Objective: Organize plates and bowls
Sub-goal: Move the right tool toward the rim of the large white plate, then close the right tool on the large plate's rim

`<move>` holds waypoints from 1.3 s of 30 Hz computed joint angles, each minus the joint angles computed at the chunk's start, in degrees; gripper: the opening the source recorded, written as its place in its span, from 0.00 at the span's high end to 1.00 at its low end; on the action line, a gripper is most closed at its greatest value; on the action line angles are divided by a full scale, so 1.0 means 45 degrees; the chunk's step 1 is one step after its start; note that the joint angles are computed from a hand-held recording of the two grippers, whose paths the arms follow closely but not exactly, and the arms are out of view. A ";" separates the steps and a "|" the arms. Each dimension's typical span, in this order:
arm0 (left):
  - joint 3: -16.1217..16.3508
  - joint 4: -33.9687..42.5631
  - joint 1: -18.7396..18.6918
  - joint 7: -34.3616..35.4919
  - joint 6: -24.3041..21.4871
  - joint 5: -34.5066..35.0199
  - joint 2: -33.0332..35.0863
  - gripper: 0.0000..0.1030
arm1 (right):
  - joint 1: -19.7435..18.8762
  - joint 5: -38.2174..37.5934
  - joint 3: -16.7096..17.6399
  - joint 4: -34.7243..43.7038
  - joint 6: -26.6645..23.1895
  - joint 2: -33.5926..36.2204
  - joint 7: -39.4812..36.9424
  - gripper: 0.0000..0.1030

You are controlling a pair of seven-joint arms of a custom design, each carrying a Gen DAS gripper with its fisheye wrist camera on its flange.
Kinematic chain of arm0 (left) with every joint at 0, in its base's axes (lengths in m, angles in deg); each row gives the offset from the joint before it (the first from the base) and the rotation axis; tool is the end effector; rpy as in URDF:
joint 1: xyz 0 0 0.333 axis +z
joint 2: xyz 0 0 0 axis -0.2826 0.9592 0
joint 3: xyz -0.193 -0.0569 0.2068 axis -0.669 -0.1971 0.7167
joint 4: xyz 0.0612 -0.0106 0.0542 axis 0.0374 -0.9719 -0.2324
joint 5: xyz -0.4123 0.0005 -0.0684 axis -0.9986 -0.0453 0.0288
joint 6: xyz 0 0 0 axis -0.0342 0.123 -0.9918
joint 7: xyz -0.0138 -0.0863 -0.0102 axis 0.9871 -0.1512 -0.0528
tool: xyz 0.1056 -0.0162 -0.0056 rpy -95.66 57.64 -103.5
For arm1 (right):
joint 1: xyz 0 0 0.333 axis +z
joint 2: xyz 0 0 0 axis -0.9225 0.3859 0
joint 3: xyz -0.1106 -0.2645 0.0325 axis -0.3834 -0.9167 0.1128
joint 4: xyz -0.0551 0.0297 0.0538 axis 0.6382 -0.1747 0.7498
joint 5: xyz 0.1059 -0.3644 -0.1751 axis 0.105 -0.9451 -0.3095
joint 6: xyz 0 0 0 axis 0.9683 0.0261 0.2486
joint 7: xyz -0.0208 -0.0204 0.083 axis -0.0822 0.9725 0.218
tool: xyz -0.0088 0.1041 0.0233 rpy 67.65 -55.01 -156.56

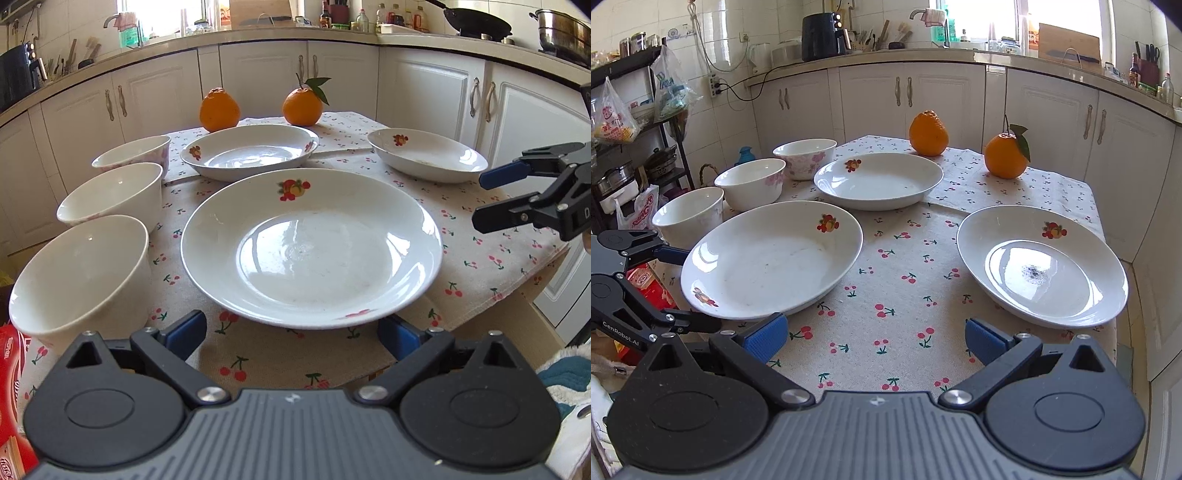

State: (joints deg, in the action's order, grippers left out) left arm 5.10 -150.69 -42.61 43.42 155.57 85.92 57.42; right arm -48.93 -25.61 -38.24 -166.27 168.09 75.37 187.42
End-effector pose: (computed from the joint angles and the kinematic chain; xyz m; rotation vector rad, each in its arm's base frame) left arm 0.5261 -0.4370 0.4752 -0.9812 2.3770 -1.0670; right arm 0.4652 0.3139 0.4469 -1.6988 1.5736 -0.7293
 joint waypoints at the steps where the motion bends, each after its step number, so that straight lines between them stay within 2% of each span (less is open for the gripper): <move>1: -0.0071 0.0051 0.0057 0.0092 -0.0013 -0.0146 0.0055 0.01 | -0.0004 0.0216 -0.0113 0.0051 0.0315 0.0105 -0.0294 0.00; 5: -0.0160 0.0148 0.0125 0.0254 -0.0082 -0.0534 0.0144 0.00 | 0.0116 0.2352 -0.0586 0.0354 0.1607 0.0734 -0.2706 0.00; 8: -0.0081 0.0175 0.0048 0.0125 -0.0188 -0.0472 0.0128 0.00 | 0.0482 0.6104 -0.0954 0.0519 0.2457 0.1334 -0.6109 0.00; 11: -0.0045 0.0304 0.0014 0.0026 -0.0448 -0.0400 0.0145 0.00 | 0.0789 1.0570 -0.0908 0.0993 0.2165 0.1937 -1.0030 0.00; 14: -0.0049 0.0463 0.0019 0.0003 -0.0688 -0.0365 0.0197 0.00 | 0.0734 1.2648 -0.0682 0.1777 0.1275 0.2479 -1.1982 0.00; 16: -0.0006 0.0516 -0.0027 -0.0128 -0.0752 -0.0249 0.0215 0.00 | 0.0721 1.3042 -0.0619 0.2380 0.0486 0.2822 -1.2498 0.00; 22: -0.0043 0.0567 0.0001 -0.0132 -0.0712 -0.0203 0.0278 0.00 | 0.0904 1.2198 -0.0697 0.3773 -0.1143 0.3527 -1.2595 0.00; 28: -0.0228 0.0628 0.0160 0.0409 -0.0756 -0.0598 0.0320 0.00 | 0.0993 1.1729 -0.0692 0.5313 -0.2659 0.4428 -1.3524 0.00; 39: -0.0484 0.0528 0.0368 0.1508 -0.0404 -0.1546 0.0366 0.00 | 0.0117 1.4937 -0.0040 0.7667 -0.3660 0.5870 -1.7348 0.00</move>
